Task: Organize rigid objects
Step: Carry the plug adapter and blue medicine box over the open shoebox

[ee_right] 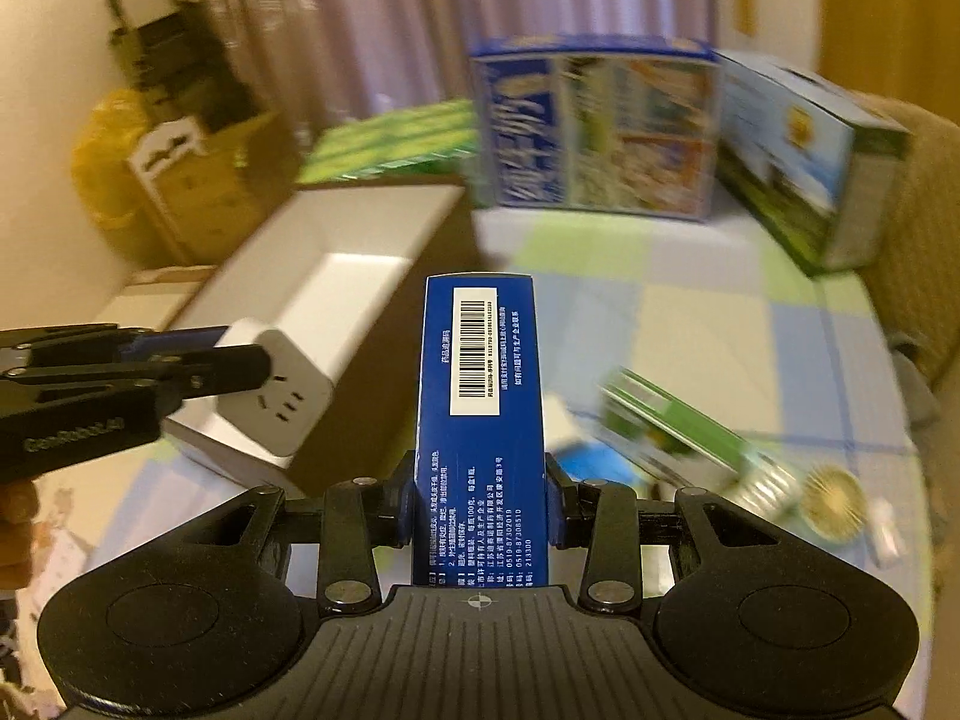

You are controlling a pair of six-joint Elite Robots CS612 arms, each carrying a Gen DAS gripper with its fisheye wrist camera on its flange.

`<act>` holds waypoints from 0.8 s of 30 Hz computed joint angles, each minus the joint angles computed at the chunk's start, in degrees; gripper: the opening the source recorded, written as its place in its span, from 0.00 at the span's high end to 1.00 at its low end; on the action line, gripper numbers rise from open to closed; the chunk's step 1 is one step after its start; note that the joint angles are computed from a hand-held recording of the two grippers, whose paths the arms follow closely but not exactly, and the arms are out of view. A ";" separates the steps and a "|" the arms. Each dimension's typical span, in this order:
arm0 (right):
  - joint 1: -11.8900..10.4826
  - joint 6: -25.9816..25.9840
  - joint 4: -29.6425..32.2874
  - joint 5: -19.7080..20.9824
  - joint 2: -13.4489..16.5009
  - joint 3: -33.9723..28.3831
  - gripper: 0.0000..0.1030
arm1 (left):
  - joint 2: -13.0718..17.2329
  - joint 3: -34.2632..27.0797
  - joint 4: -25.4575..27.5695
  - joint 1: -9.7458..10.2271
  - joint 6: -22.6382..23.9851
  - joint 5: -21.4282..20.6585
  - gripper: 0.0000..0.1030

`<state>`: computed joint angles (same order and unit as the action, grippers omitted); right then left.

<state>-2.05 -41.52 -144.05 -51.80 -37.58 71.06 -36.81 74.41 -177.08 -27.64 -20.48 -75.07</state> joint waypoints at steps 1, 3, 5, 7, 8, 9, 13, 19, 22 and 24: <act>0.41 -0.33 0.48 0.73 -0.06 -0.06 0.65 | -0.25 0.38 -0.10 0.14 -0.16 0.79 0.79; 1.42 -0.81 1.16 2.06 -0.12 -0.21 0.65 | -0.85 1.26 -0.36 0.69 -0.31 2.30 0.79; 2.51 -1.02 1.70 2.78 0.13 -0.79 0.65 | -1.36 2.06 -0.37 1.17 -0.64 3.50 0.79; 3.62 -1.02 2.46 3.13 0.45 -1.42 0.65 | -1.76 2.75 -0.08 1.81 -1.29 4.43 0.79; 4.10 -1.09 2.69 3.19 0.51 -1.54 0.65 | -1.86 2.97 0.15 2.15 -1.42 4.75 0.79; 4.60 -1.20 2.81 3.14 0.62 -1.68 0.65 | -1.88 3.07 0.41 2.41 -1.50 5.06 0.79; 6.53 -0.72 2.47 1.84 1.40 -2.47 0.65 | -1.75 3.18 2.12 3.72 -2.03 5.54 0.79; 9.27 2.94 -0.25 -4.07 3.25 -3.78 0.65 | -0.61 1.96 5.48 5.44 -2.75 5.16 0.79; 10.33 5.31 -1.32 -7.38 4.33 -4.62 0.65 | 0.18 1.09 7.03 6.18 -2.93 4.34 0.79; 11.03 7.13 -2.21 -9.64 4.99 -5.10 0.65 | 0.79 0.36 8.16 6.60 -2.84 3.68 0.79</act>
<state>8.98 -34.39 -146.26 -61.44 -32.59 65.96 -36.02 74.77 -168.92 -21.04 -23.32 -71.39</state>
